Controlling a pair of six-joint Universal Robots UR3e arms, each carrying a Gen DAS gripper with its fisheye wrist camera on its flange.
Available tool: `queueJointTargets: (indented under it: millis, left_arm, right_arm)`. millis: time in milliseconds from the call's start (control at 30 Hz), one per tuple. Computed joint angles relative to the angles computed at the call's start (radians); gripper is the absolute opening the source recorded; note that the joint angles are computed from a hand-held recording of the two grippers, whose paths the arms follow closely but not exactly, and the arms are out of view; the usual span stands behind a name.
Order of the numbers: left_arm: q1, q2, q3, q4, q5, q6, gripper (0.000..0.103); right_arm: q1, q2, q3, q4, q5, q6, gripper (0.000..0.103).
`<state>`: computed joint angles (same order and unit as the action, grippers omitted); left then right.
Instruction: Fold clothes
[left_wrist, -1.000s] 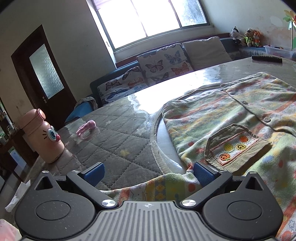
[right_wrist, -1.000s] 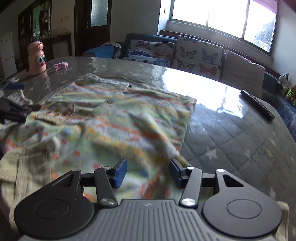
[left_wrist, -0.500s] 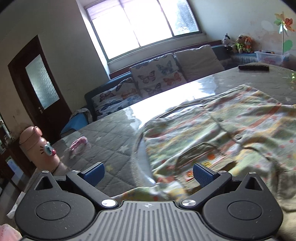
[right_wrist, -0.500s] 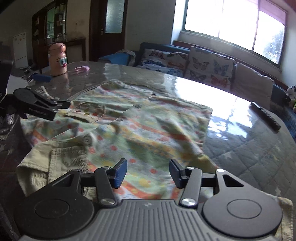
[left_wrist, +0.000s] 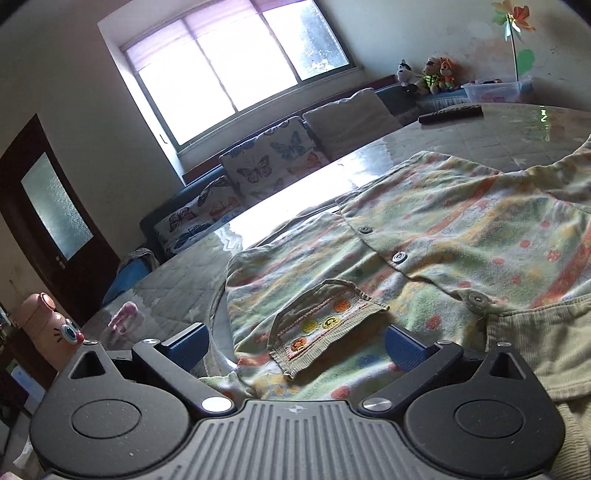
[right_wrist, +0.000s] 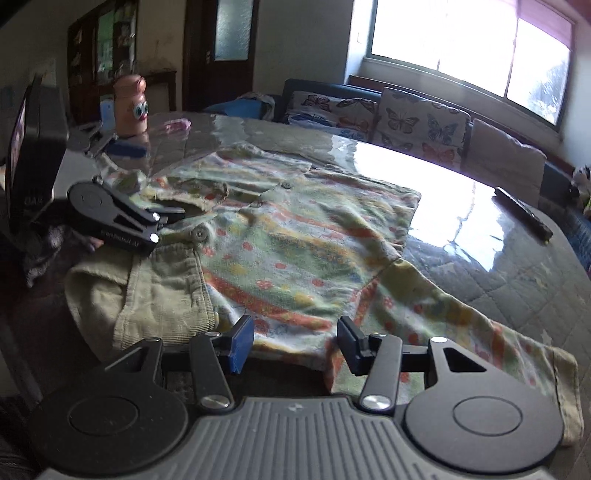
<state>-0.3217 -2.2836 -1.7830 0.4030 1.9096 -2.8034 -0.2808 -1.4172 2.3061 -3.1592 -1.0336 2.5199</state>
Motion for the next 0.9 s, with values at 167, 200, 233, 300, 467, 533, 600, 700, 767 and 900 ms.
queueJointTargets:
  millis: [167, 200, 233, 300, 467, 533, 600, 700, 767, 900]
  left_arm:
    - [0.001, 0.034, 0.021, -0.031, -0.012, -0.019, 0.103]
    - [-0.001, 0.041, 0.032, -0.048, -0.024, -0.027, 0.103]
    - [-0.004, 0.046, 0.043, -0.065, -0.037, -0.035, 0.103]
    - [-0.01, 0.056, 0.067, -0.099, -0.062, -0.05, 0.103]
    - [-0.049, 0.039, 0.153, -0.183, -0.124, -0.072, 0.103]
    - [-0.071, 0.018, 0.189, -0.207, -0.144, -0.067, 0.103]
    - [-0.093, 0.001, 0.218, -0.231, -0.165, -0.054, 0.103]
    - [-0.122, -0.028, 0.258, -0.264, -0.185, -0.025, 0.103]
    - [-0.136, -0.042, 0.265, -0.27, -0.19, -0.001, 0.103]
    - [-0.148, -0.057, 0.255, -0.271, -0.182, 0.04, 0.103]
  right_arm:
    - [-0.093, -0.033, 0.014, -0.01, 0.032, 0.049, 0.05]
    - [-0.101, -0.025, 0.011, -0.022, 0.023, 0.059, 0.05]
    - [-0.113, -0.012, 0.007, -0.039, 0.01, 0.075, 0.05]
    - [-0.139, 0.027, -0.003, -0.081, -0.016, 0.11, 0.05]
    - [-0.187, 0.122, -0.052, -0.147, -0.065, 0.169, 0.045]
    - [-0.194, 0.155, -0.084, -0.151, -0.078, 0.184, 0.045]
    - [-0.199, 0.194, -0.124, -0.153, -0.087, 0.201, 0.045]
    - [-0.198, 0.257, -0.193, -0.144, -0.113, 0.222, 0.043]
    - [-0.208, 0.293, -0.224, -0.157, -0.12, 0.228, 0.043]
    - [-0.232, 0.323, -0.266, -0.163, -0.143, 0.251, 0.042]
